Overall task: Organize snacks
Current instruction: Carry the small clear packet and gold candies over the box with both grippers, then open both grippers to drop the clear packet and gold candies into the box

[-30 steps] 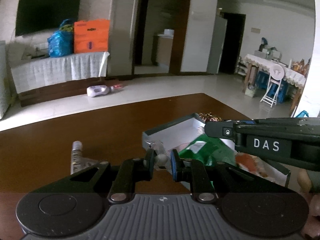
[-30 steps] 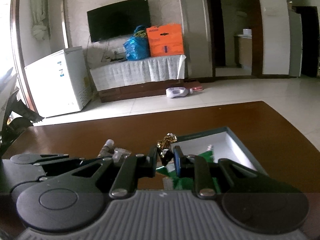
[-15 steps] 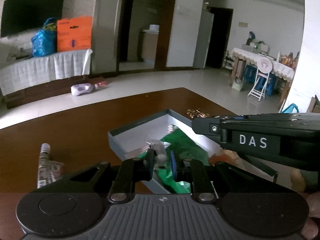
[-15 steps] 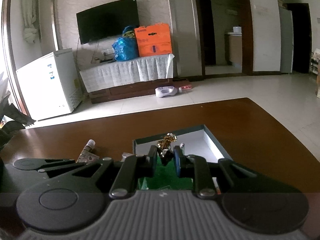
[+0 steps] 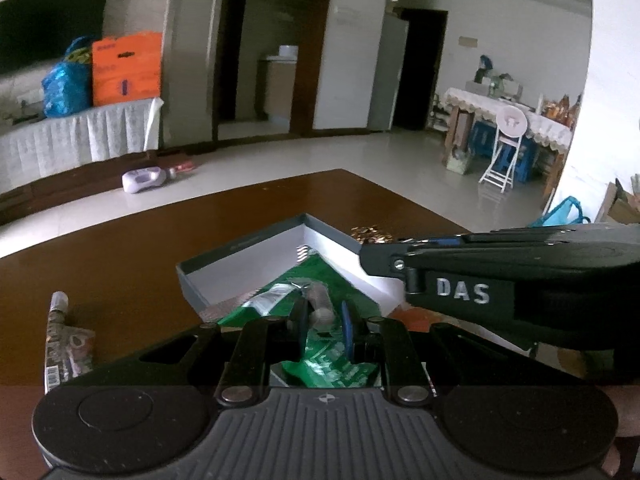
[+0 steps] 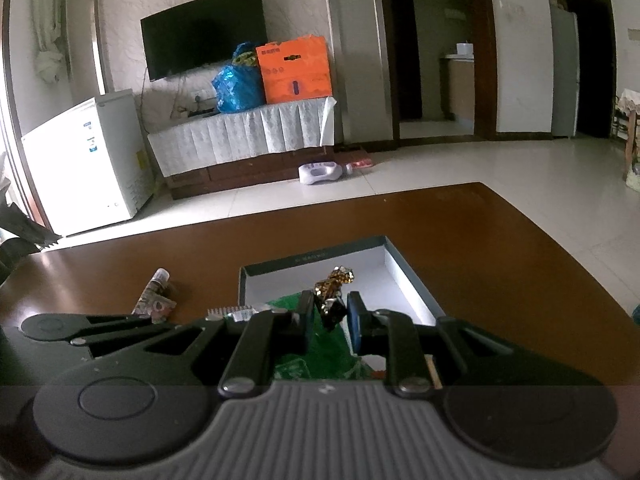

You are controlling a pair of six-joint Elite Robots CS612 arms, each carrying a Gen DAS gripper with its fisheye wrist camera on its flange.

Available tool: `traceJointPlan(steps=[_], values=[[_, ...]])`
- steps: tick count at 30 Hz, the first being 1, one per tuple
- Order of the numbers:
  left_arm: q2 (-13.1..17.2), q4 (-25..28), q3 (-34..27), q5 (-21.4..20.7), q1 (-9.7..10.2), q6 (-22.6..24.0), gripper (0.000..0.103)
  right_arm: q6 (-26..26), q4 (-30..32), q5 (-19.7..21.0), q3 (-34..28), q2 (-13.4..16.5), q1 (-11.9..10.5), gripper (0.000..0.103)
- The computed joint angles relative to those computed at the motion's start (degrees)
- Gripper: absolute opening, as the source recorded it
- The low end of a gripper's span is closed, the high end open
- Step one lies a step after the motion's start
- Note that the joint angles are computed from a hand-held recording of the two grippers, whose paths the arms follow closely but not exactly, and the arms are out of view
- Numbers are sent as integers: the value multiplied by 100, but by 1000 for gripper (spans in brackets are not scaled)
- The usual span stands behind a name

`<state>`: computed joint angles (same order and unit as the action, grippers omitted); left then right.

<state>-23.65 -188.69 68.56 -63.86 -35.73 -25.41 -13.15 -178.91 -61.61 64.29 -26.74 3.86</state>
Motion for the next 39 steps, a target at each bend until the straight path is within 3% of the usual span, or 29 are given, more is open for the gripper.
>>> traceJointPlan(steps=[32,39], values=[[251,379,-449,-389,-73,379,20,-193,815,-330,-334,150,41,18],[281,307,-467,-367,-104,468,29,-142,837,-337,-423,200,41,18]])
